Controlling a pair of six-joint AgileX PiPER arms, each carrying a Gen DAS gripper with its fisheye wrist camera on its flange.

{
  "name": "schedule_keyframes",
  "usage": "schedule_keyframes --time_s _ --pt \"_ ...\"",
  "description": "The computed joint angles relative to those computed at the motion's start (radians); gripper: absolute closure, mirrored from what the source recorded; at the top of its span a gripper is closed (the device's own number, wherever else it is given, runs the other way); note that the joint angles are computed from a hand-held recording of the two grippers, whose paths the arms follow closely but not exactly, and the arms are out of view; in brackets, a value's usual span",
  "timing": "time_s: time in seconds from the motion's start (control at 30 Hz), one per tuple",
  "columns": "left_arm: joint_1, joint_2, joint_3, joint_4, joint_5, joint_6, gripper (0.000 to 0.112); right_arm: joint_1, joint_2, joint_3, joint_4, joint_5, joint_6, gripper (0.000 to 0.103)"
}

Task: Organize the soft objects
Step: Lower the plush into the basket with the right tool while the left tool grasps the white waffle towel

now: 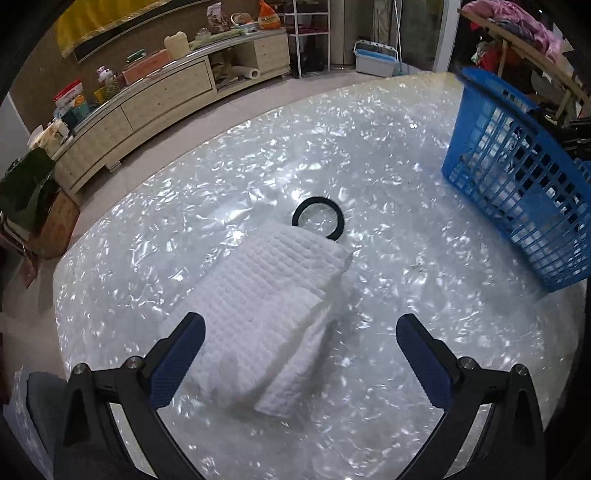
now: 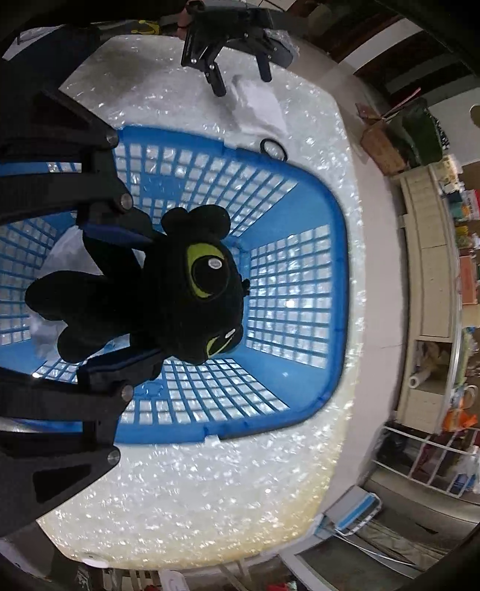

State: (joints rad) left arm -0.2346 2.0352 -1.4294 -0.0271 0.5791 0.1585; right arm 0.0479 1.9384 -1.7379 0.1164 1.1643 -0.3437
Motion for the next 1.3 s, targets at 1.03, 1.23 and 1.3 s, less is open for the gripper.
schedule_keyframes --time_s 1.03,1.23,1.3 --pt "0.008 0.097 -0.047 0.069 -0.014 0.003 0.055 -0.027 -0.065 0.07 0.044 -0.06 0.004 0.017" --pt "0.025 0.097 -0.062 0.043 0.003 0.022 0.071 -0.061 -0.086 0.089 0.088 -0.076 -0.014 0.012" --pt "0.029 0.096 -0.072 0.052 0.015 -0.01 0.08 -0.069 -0.081 0.088 0.088 -0.075 -0.009 0.012"
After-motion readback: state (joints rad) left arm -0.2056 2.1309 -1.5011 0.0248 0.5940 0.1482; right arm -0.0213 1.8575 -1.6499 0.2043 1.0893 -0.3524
